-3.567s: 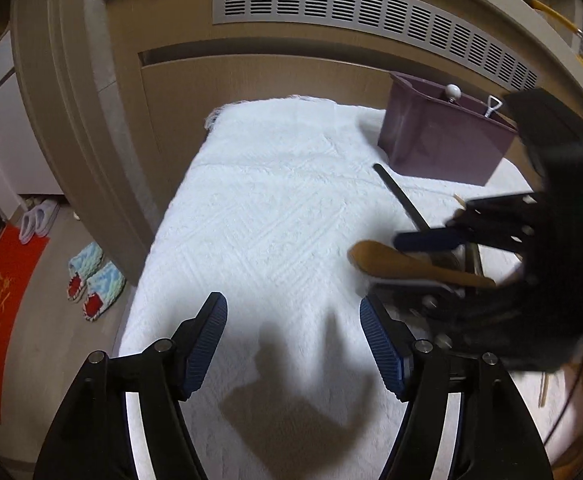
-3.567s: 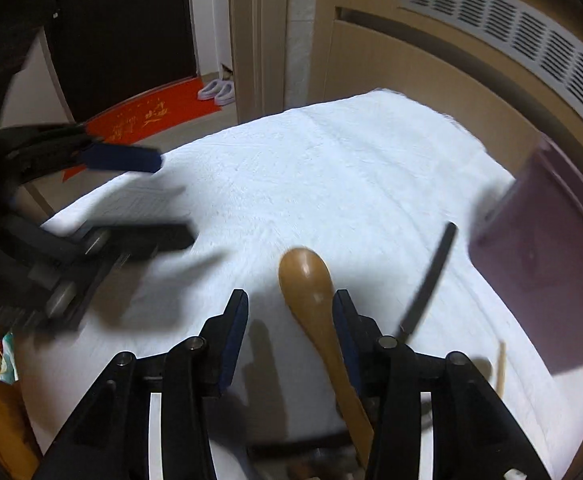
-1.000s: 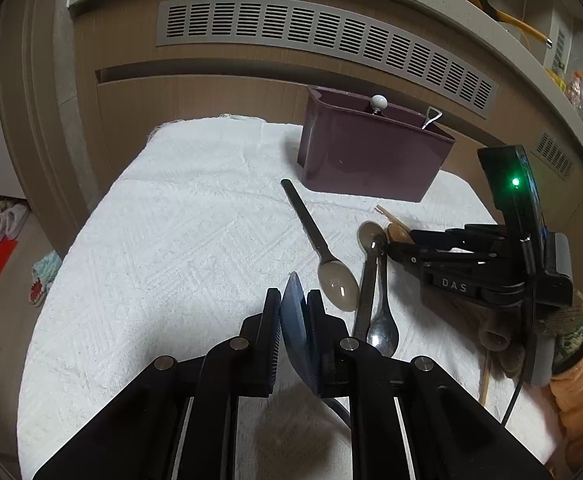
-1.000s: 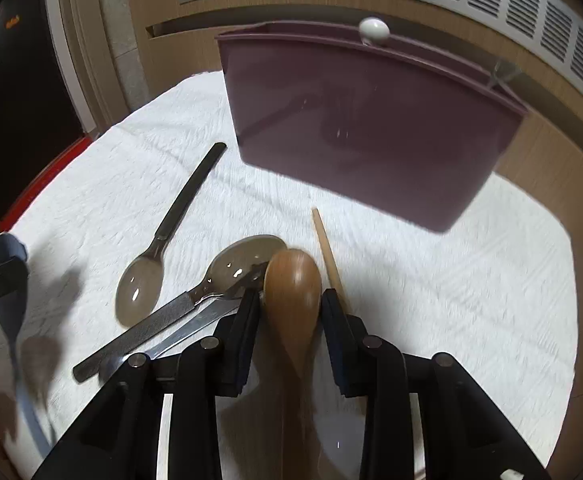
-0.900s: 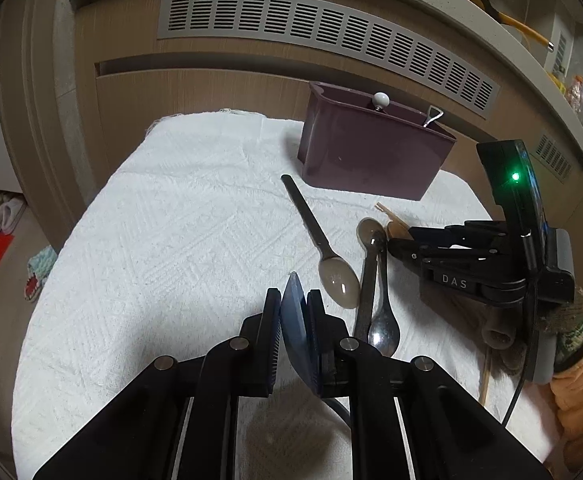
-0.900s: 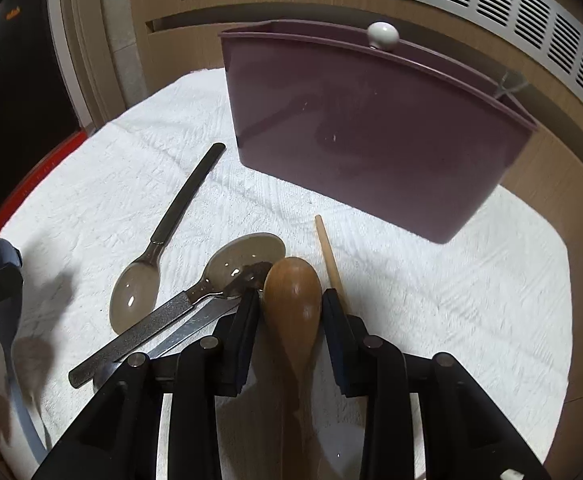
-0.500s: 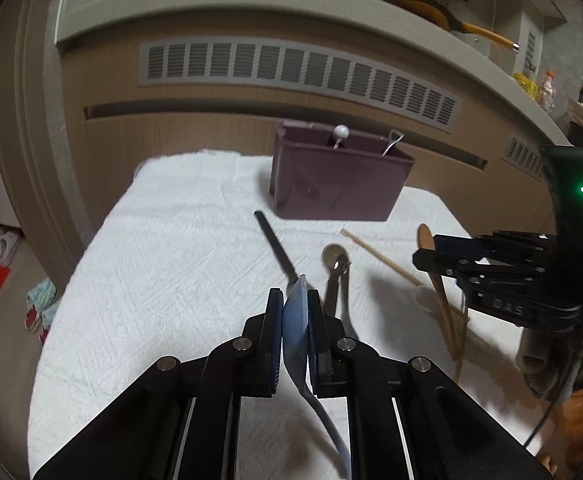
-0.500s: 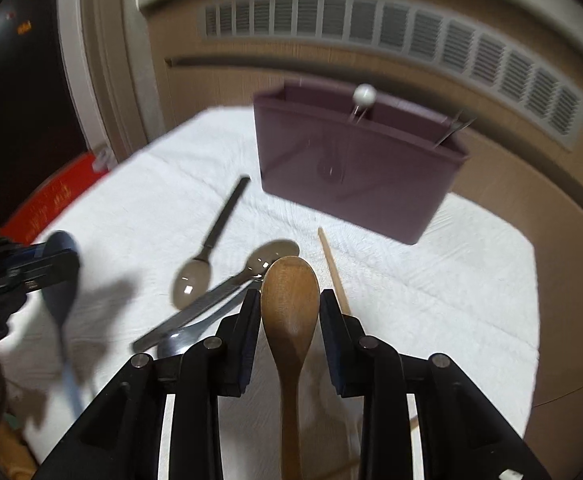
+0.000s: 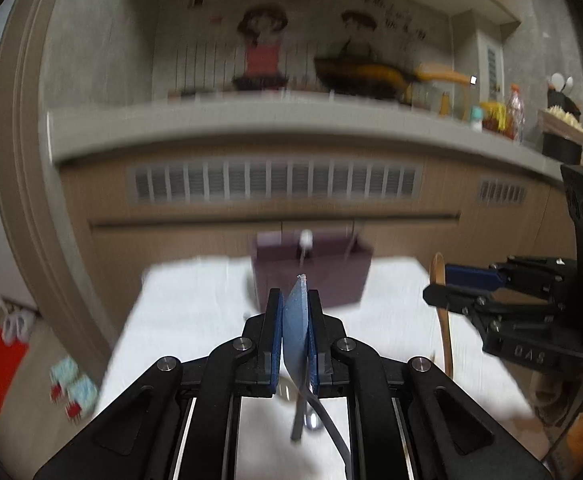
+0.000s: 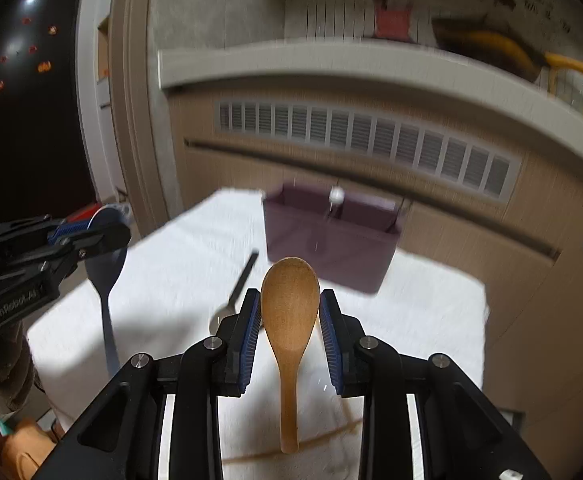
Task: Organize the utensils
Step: 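Lower the blue spoon into the caddy with the left gripper while the right drops the wooden spoon in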
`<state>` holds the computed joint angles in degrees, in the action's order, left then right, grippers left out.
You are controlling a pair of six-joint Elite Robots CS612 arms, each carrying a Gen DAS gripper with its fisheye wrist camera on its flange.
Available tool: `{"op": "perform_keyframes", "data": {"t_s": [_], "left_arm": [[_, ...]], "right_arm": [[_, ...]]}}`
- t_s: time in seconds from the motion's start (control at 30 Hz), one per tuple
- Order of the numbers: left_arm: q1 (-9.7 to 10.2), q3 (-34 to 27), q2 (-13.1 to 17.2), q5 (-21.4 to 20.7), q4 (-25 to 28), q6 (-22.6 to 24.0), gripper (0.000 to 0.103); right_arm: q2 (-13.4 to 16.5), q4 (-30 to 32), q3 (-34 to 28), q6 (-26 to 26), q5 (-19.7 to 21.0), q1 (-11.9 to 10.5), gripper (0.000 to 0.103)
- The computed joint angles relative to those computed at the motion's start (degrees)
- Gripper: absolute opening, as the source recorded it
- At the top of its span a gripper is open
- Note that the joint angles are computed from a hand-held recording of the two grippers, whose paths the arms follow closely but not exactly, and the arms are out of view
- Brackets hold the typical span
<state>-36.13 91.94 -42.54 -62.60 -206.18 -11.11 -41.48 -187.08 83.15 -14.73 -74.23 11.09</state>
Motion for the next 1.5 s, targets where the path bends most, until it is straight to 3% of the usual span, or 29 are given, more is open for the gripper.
{"op": "perform_keyframes", "data": {"t_s": [0.23, 0.43, 0.6, 0.8, 1.07, 1.3, 1.5], "left_arm": [[0.54, -9.22, 1.70, 3.57, -4.93, 11.36, 0.011], [2.30, -20.83, 6.97, 3.47, -5.15, 17.80, 0.011], [4.28, -30.41, 11.35, 0.51, 1.19, 16.12, 0.011], [5.94, -41.25, 17.84, -1.64, 8.17, 15.67, 0.011], [7.85, -48.74, 23.78, -5.33, 21.36, 9.02, 0.011], [8.67, -49.90, 25.51, -10.90, 29.27, 3.77, 0.013], [8.76, -47.93, 24.51, -12.47, 30.98, 1.41, 0.018]], "right_arm": [[0.10, -6.58, -5.93, 2.46, -1.55, -0.02, 0.028], [4.27, -7.88, -15.31, 5.74, -2.20, -0.56, 0.028], [10.00, -3.82, -25.66, 10.05, -2.48, -1.05, 0.028], [16.69, 2.99, -36.14, 9.72, -3.00, -0.82, 0.028], [23.50, 11.67, -44.91, 9.50, -2.98, -0.72, 0.028], [24.72, 18.08, -44.46, 6.82, -3.68, -0.54, 0.028], [24.08, 21.47, -42.90, 7.59, -3.75, -0.87, 0.029]]}}
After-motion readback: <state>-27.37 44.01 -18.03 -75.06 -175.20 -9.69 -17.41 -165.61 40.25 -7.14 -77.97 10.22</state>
